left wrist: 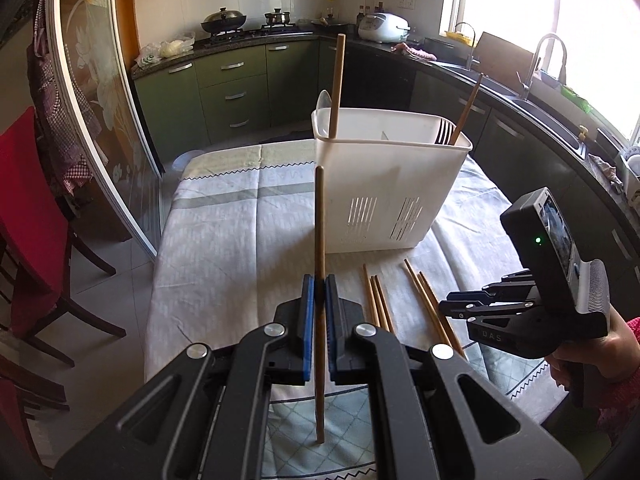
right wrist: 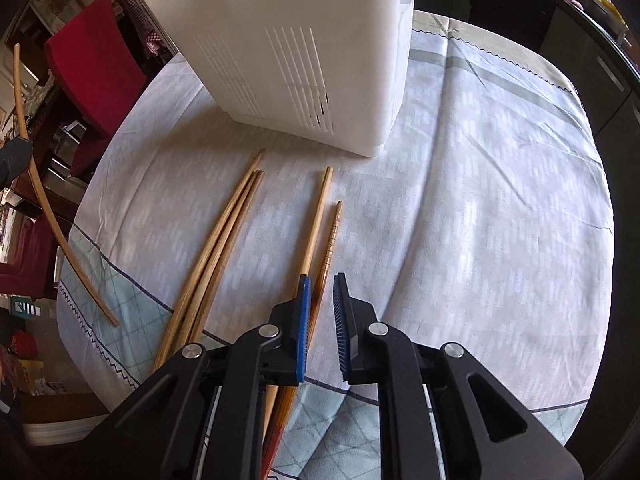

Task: Organize utensils
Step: 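Lift both held chopsticks upright toward the holder opening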

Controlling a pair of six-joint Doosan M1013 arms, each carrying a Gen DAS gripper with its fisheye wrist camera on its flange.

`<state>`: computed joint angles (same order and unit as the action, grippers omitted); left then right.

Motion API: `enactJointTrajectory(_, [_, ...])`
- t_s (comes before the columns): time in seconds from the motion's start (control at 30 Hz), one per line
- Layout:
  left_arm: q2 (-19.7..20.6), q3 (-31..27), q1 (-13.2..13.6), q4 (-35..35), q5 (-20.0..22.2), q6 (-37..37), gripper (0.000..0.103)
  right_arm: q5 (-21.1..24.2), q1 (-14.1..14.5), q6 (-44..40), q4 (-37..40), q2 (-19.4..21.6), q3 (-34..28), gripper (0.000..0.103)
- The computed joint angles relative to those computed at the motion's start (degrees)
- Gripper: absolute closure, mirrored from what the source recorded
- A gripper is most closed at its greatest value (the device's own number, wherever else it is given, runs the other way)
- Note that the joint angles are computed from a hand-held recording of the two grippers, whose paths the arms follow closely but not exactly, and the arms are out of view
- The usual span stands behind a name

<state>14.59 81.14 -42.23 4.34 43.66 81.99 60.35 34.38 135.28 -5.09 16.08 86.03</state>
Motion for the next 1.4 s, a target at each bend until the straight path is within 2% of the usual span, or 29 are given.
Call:
enactJointTrajectory(0.37, [-0.91,1.23,0.21,-0.81,-1.61,1.50,0.098,5.21,1.07,0.60,-3.26,3.08,-3.83,0.093])
enactJointTrajectory(0.47, [-1.02,1.39,0.12,-0.85,-1.70,1.74,0.098,4.23,1.15,2.08,-3.74,2.89,-3.51,0.095])
enactJointTrajectory(0.63, [-1.19,1.51,0.10,-0.75,-1.81,1.73,0.098,0.04,1.95,5.99,-6.62,0.51,-1.91,0.096])
enactJointTrajectory(0.93, [-2.00,1.90,-0.02,-0.80,-2.69,1.93,0.098,-6.22,6.58,17.70,-20.67,-7.08,2.24,0.096])
enactJointTrajectory(1.13, [-2.90,2.41,-0.21,-0.64,-3.59,2.22,0.098,-7.09,9.63,24.34,-28.85,-11.20,5.03,0.096])
enactJointTrajectory(1.4, [-3.39,2.56,-0.52,0.02,-4.24,2.03,0.098,-6.57,11.42,25.05,-31.81,-11.69,4.67,0.096])
